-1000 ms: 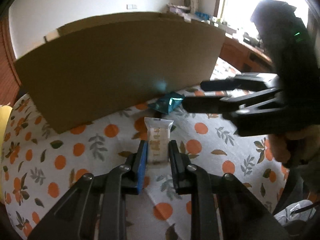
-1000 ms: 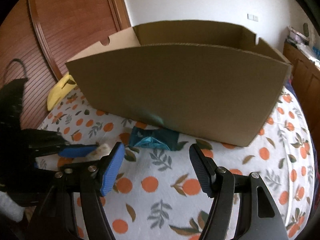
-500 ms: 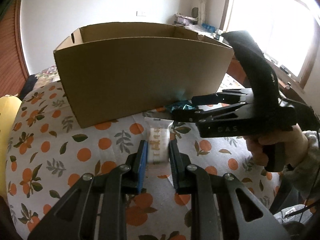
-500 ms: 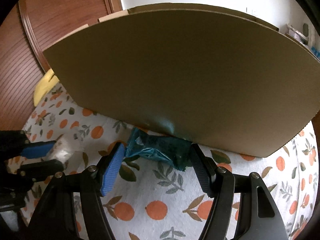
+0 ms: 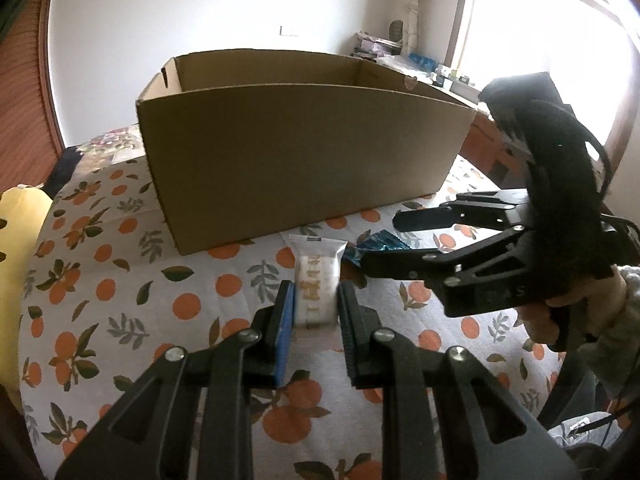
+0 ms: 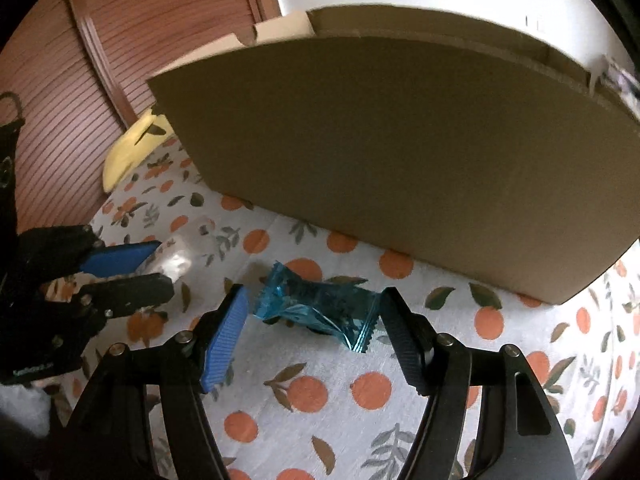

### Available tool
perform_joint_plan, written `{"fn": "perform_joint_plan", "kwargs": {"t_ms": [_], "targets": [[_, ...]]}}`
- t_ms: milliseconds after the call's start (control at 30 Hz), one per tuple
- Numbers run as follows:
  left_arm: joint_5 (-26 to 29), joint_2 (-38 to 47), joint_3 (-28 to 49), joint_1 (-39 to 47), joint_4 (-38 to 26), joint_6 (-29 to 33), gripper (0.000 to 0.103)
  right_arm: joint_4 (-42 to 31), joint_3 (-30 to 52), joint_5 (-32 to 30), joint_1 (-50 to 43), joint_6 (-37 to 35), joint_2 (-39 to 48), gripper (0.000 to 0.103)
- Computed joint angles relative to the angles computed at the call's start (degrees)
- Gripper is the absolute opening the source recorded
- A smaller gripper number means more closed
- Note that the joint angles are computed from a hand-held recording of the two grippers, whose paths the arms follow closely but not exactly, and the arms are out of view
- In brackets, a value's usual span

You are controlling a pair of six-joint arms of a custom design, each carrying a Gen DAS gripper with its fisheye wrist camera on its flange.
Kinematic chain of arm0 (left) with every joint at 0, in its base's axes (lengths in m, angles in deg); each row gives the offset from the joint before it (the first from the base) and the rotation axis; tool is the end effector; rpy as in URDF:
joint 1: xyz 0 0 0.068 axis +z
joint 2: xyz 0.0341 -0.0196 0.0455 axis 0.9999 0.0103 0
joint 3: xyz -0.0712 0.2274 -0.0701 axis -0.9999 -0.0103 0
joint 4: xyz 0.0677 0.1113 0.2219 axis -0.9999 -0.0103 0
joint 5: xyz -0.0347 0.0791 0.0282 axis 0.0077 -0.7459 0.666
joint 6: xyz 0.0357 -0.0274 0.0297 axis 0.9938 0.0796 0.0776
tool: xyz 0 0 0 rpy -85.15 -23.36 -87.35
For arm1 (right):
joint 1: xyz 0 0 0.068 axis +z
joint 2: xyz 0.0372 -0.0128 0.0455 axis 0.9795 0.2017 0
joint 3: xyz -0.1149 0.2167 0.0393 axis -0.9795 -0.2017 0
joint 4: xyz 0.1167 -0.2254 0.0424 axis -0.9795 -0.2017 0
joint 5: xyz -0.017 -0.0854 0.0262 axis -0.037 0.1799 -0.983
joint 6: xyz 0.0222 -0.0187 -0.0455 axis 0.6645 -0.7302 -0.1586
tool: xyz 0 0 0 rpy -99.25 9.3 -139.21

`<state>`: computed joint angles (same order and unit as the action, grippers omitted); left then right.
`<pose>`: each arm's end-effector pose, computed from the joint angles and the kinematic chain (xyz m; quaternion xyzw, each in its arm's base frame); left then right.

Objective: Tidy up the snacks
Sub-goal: 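Grasp the small white packet with the left tool while the right tool grasps the teal candy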

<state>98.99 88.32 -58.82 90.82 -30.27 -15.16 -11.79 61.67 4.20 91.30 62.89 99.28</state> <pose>0.2324 -0.0034 0.1356 0.0644 0.9172 -0.1050 0.3789 0.3563 0.0979 0.1322 -0.3463 0.8770 0.1945 0.2705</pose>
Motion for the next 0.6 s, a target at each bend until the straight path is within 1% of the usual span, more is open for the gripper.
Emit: {"fn": "perform_joint_plan", "kwargs": {"t_ms": [100,167,267,433,600], "targets": [[0.1,-1.1,-0.2,0.6,-0.8,0.2,0.02,0.9,-0.5,0.9,0.5,-0.6,-0.8,0.07],[0.3,-1.8,-0.5,1.1,-1.1,0.4,0.02,0.2,0.4,1.0,0.5,-1.9,-0.3,0.071],[0.6,-2.5,-0.9,1.3,-1.4,0.4,0.02,-2.2,3.6,0.7,1.0,-4.2,2.3,0.071],[0.5,-2.8,-1.3,1.1,-1.1,0.0,0.02,-8.6,10.8,-1.0,1.8,-7.6,7.2,0.071],[0.6,-3.4,-1.6,1.5,-1.6,0.1,0.02,-12.8,13.0,0.9,2.4,-10.4,8.8,0.071]]}}
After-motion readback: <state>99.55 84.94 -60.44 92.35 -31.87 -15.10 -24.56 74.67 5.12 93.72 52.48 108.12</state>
